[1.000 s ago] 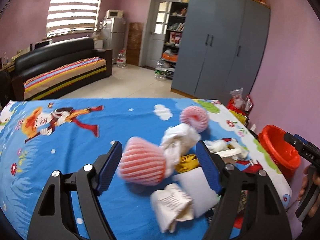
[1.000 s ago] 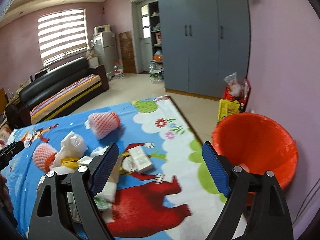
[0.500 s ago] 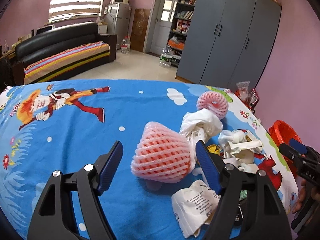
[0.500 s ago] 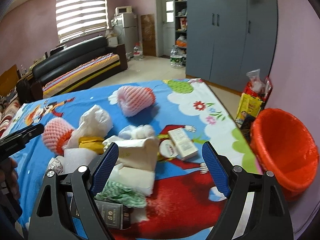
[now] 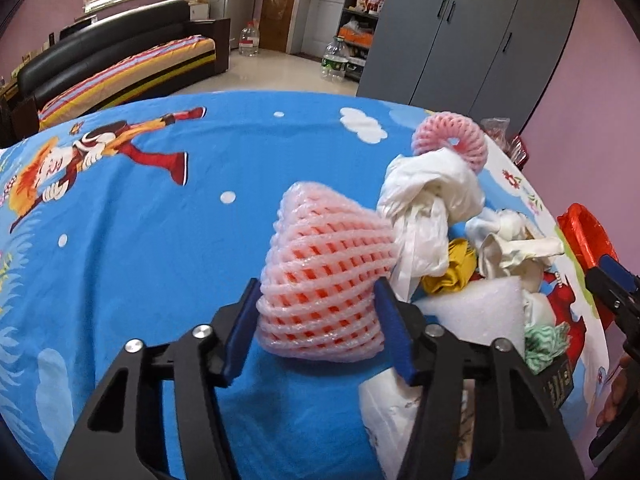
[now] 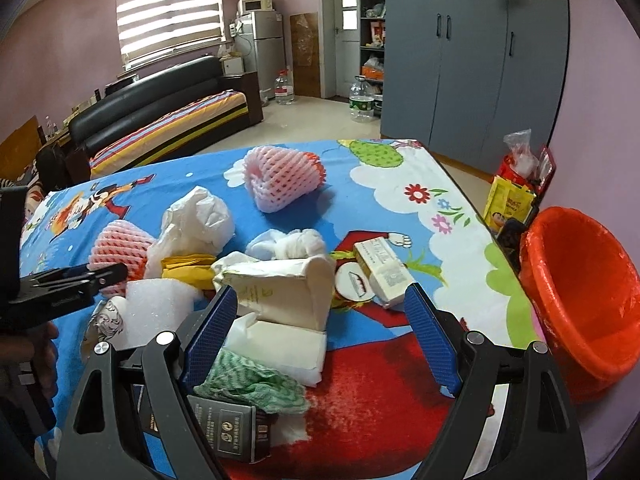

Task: Collect trash
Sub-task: 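Grasp the pink foam fruit net with the left tool, then grasp the white foam sheet with the right tool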

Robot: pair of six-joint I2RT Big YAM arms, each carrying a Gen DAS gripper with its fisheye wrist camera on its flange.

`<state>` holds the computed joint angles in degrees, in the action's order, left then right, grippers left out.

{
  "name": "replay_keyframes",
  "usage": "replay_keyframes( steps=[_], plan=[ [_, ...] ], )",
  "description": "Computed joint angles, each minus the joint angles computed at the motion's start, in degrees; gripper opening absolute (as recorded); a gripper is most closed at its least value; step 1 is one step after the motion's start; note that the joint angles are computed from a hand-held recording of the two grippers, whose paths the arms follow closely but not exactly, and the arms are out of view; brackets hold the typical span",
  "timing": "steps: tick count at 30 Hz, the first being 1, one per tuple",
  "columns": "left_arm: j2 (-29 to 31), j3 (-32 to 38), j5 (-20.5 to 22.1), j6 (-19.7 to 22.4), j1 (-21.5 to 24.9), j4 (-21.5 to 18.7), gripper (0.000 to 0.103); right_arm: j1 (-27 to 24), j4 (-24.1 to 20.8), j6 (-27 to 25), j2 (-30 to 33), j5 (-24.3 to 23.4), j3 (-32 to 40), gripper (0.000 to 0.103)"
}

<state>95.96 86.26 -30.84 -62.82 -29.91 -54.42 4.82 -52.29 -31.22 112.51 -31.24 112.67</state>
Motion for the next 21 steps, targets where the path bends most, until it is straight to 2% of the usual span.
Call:
replay_keyframes(
  steps=[5,15,21],
  plan=[
    [-0.95,-0.58,-1.14,-0.21,-0.57,0.22,0.043,0.65,-0.35,-0.99,-1.02,-0.75,-1.48,0.080],
    [-4.18,-1.02,-6.24,-2.89,-2.21,-2.03,0.041,2.92,-1.06,-3.71,-4.11,-2.61,-5.55,0.080],
    [-6.75,-2.26,-8.93,-4.98,-3.18,-3.46,0.041,5.45,-1.79,-6.71,-5.35,-0.44,-8.14,0.080]
  ],
)
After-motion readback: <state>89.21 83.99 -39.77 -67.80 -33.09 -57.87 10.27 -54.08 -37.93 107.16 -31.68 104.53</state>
